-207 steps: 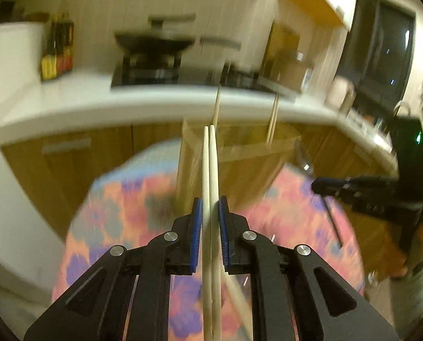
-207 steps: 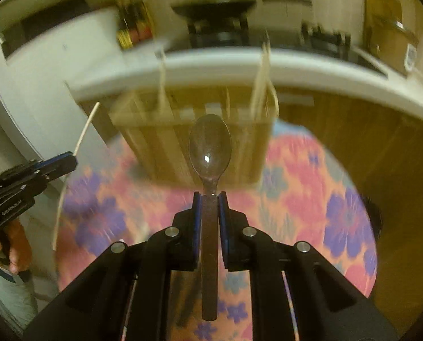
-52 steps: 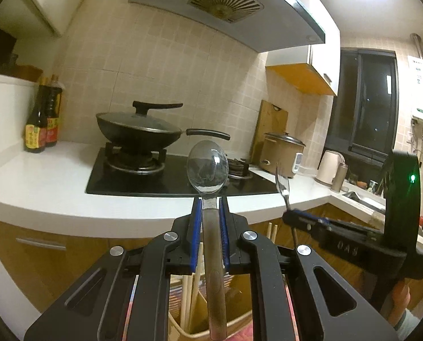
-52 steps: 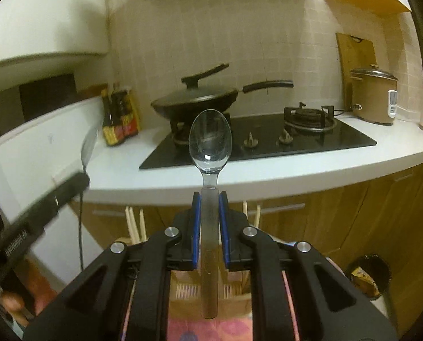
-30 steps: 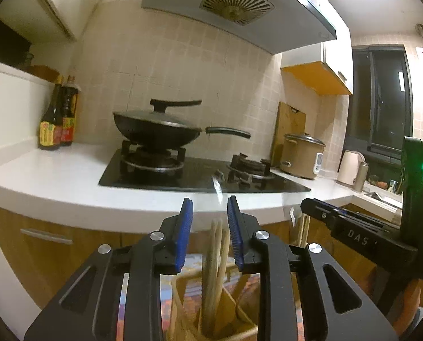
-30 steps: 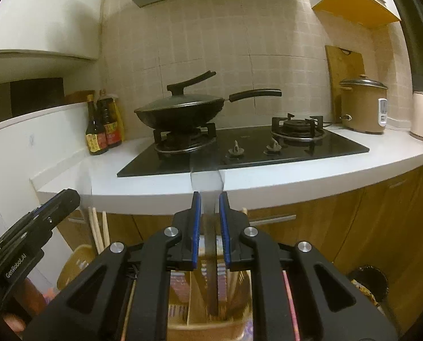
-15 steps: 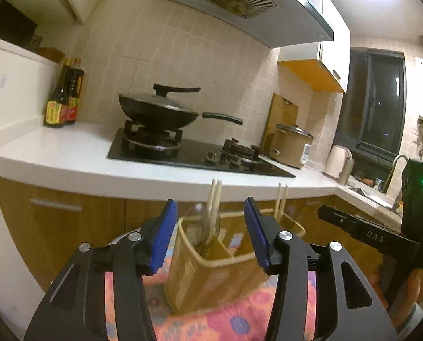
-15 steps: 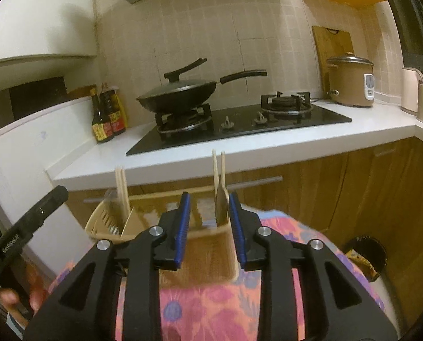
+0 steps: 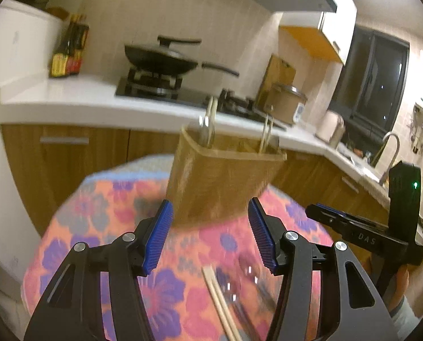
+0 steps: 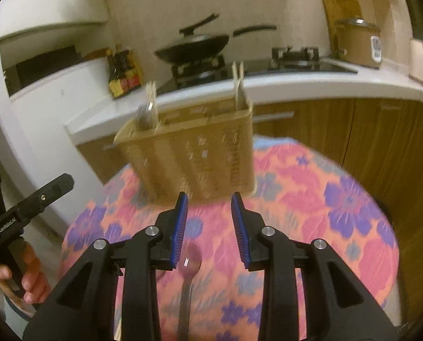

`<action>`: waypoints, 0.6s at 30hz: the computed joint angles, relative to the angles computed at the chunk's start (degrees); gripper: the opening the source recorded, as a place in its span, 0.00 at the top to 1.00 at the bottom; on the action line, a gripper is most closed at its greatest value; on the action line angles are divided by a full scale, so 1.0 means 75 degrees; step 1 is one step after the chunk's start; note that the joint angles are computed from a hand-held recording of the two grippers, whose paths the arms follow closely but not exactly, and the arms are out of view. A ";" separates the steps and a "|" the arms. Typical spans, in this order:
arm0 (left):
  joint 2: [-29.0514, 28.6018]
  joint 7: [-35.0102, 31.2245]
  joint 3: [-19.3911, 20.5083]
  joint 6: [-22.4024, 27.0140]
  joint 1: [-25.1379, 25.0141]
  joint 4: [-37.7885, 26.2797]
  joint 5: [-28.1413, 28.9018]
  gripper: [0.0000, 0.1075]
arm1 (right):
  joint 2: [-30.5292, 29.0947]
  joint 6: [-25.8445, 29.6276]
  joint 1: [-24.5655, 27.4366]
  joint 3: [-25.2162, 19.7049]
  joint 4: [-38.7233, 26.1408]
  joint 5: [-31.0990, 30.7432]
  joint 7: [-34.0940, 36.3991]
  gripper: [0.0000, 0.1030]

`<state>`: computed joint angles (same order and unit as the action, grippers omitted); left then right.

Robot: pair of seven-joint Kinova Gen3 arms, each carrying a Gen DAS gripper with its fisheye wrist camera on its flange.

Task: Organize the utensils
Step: 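Grasp a pair of wooden chopsticks with the left tool while the right grasps a dark spoon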

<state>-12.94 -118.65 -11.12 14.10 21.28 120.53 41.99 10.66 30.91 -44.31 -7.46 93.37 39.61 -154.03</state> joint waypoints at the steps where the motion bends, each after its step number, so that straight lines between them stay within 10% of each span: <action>1: -0.0014 0.0269 0.0222 0.0142 -0.0243 0.0030 -0.0246 0.50 | 0.0014 0.0047 0.0077 -0.0130 0.0034 -0.0297 0.0253 0.72; 18: 0.1066 0.2193 0.1929 0.2390 -0.1407 -0.0360 -0.2435 0.53 | 0.0572 0.0594 -0.0068 -0.0387 0.0155 -0.2436 0.1974 0.72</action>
<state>-4.94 -102.21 3.34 32.03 10.73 117.83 23.73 14.95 35.37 -44.82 -10.36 94.53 21.34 -139.23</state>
